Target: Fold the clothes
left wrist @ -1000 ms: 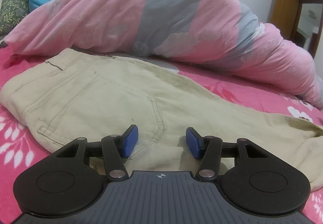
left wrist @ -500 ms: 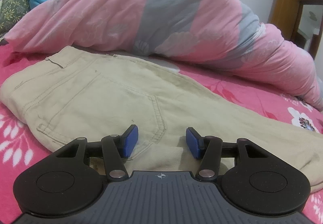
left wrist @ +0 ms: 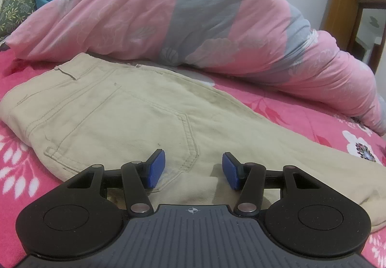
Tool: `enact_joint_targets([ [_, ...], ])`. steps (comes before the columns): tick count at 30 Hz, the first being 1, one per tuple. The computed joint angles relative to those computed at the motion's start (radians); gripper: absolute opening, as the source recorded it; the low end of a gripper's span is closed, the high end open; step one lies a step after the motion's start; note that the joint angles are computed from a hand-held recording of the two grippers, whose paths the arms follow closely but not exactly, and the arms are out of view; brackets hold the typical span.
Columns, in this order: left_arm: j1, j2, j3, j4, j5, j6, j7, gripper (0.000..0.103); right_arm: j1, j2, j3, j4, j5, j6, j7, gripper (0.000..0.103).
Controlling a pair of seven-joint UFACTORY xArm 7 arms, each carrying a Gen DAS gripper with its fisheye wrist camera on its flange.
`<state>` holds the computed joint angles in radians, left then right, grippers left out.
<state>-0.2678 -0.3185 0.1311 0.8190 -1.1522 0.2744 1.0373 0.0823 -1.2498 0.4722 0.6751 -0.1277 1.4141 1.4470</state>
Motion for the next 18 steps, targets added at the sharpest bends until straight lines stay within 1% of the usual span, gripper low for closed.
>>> enact_joint_targets([
  [5, 0.000, 0.000, 0.001, 0.000, -0.003, 0.002, 0.002, 0.053, 0.021, 0.032, 0.001, -0.028, 0.025, 0.031, -0.003, 0.003],
  [7, 0.001, 0.001, 0.001, 0.001, -0.004, 0.004, 0.002, 0.053, 0.010, 0.097, 0.025, 0.011, 0.007, 0.111, -0.020, 0.004],
  [9, 0.003, -0.001, -0.002, 0.000, -0.001, 0.003, -0.002, 0.053, 0.012, 0.165, 0.059, 0.064, -0.040, 0.201, -0.062, 0.005],
  [11, 0.003, -0.002, -0.004, -0.002, 0.003, -0.002, -0.004, 0.053, 0.020, 0.191, 0.095, 0.113, -0.078, 0.251, -0.067, 0.005],
  [12, 0.003, -0.002, -0.004, -0.002, 0.004, -0.004, -0.004, 0.053, 0.023, 0.199, 0.114, 0.138, -0.097, 0.256, -0.066, 0.005],
  [15, -0.001, -0.001, -0.001, -0.002, 0.004, -0.009, 0.001, 0.053, 0.019, 0.271, 0.198, 0.240, -0.173, 0.223, -0.093, 0.005],
  [18, -0.002, 0.000, -0.002, -0.002, 0.007, -0.013, -0.005, 0.053, 0.020, 0.395, 0.267, 0.321, -0.233, 0.077, -0.152, 0.006],
])
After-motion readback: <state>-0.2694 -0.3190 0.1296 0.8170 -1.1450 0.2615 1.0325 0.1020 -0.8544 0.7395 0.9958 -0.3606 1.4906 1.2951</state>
